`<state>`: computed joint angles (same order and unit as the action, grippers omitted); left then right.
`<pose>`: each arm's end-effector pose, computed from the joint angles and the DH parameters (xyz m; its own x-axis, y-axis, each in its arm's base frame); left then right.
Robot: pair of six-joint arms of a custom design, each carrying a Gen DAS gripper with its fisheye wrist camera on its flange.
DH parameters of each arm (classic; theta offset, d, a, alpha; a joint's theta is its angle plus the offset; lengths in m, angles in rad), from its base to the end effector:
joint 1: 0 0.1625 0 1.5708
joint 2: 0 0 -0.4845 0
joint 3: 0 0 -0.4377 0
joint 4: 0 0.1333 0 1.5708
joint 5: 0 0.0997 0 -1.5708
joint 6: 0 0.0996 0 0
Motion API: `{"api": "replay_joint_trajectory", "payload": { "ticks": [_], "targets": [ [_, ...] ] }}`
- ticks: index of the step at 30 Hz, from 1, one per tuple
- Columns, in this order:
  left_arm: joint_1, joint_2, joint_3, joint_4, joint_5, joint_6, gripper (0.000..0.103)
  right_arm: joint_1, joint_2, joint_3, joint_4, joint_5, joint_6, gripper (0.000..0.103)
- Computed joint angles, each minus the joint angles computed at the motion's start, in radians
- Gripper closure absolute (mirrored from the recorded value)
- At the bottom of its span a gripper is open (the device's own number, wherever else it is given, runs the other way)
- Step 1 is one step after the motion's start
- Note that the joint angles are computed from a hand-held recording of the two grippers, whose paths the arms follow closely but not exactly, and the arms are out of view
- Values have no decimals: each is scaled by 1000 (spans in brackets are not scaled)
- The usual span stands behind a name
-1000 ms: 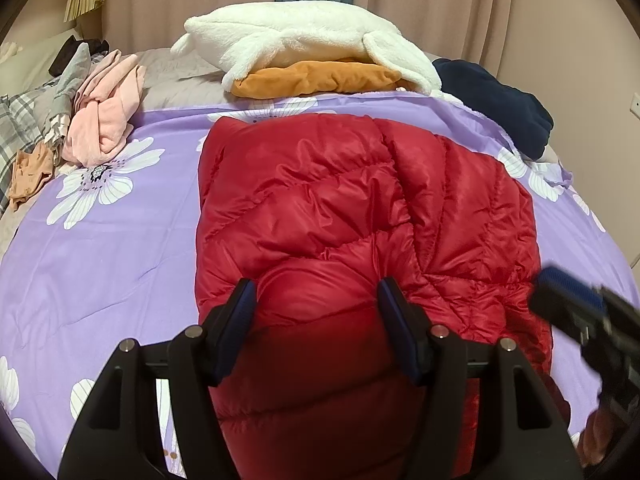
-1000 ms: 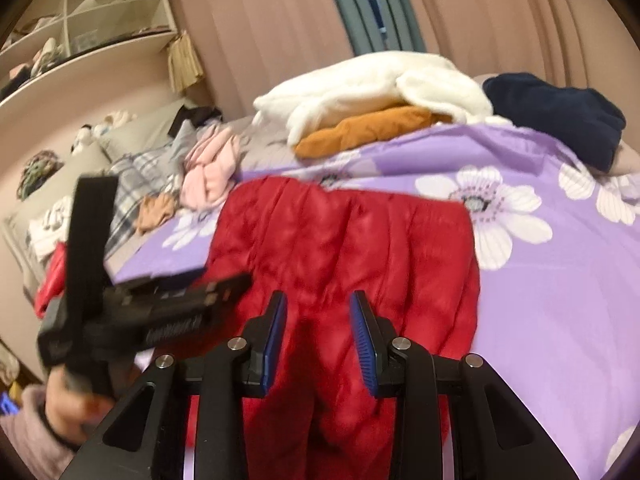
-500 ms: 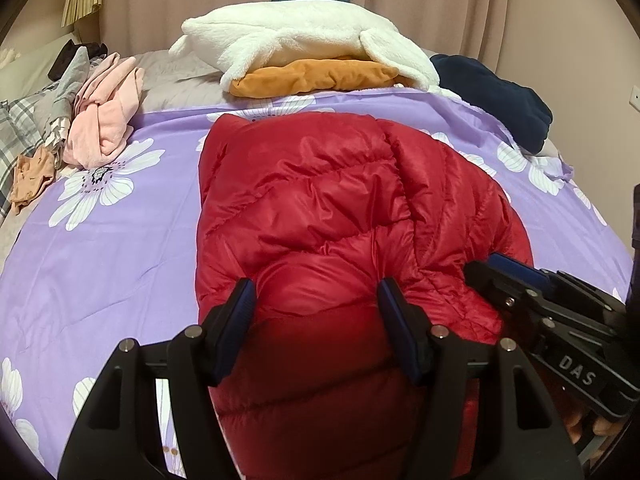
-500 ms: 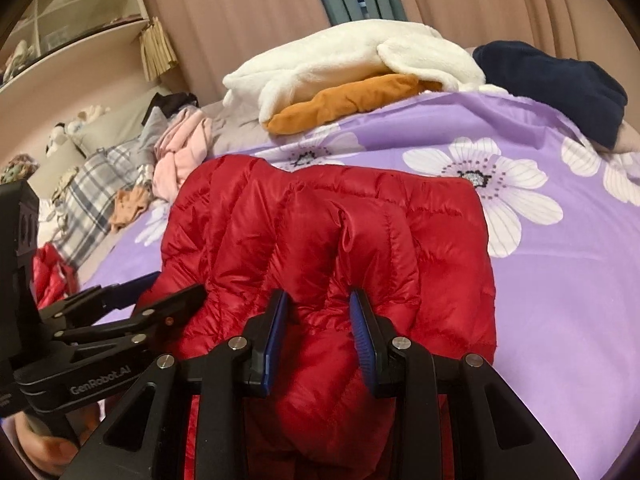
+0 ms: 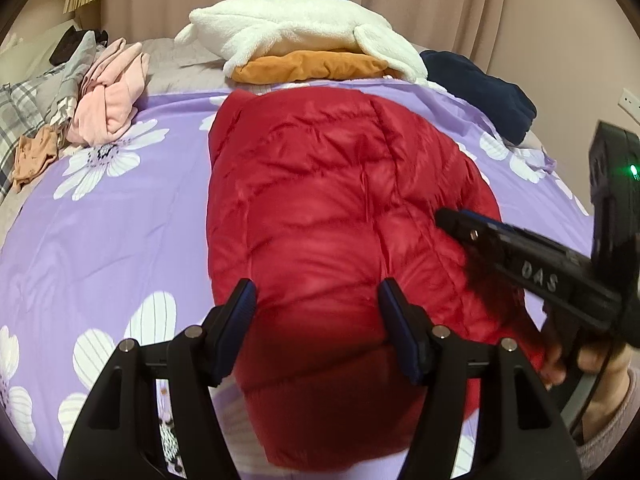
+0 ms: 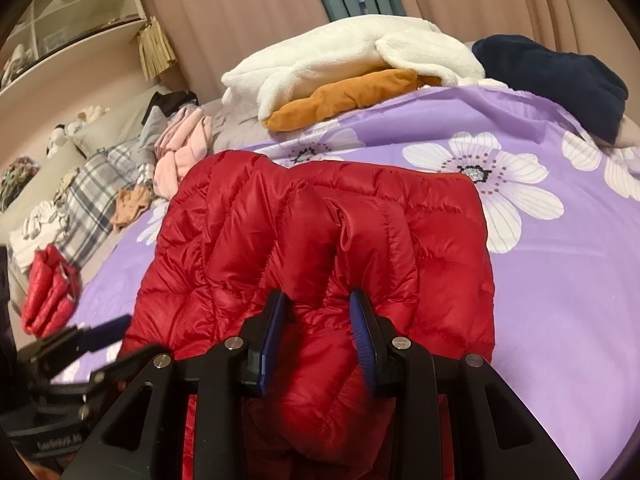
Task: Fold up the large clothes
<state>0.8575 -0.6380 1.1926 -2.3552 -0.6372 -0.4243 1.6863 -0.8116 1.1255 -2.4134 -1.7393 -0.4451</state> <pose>-0.4091 -0.7989 0.1856 -0.7815 -0.0745 -0.6195 0.3461 0.7743 -0.5298 0.2179 -0.8661 0.3443 -0.8498 -0.3960 0.3479 -0.5156 0.7614 -0.3929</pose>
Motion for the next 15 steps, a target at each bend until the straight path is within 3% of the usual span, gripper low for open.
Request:
{"api": "replay_joint_trajectory", "payload": {
  "ticks": [15],
  "targets": [
    [-4,-3,13,55,-9,-51,37,-9,3,-27,63,18,60,69]
  ]
}}
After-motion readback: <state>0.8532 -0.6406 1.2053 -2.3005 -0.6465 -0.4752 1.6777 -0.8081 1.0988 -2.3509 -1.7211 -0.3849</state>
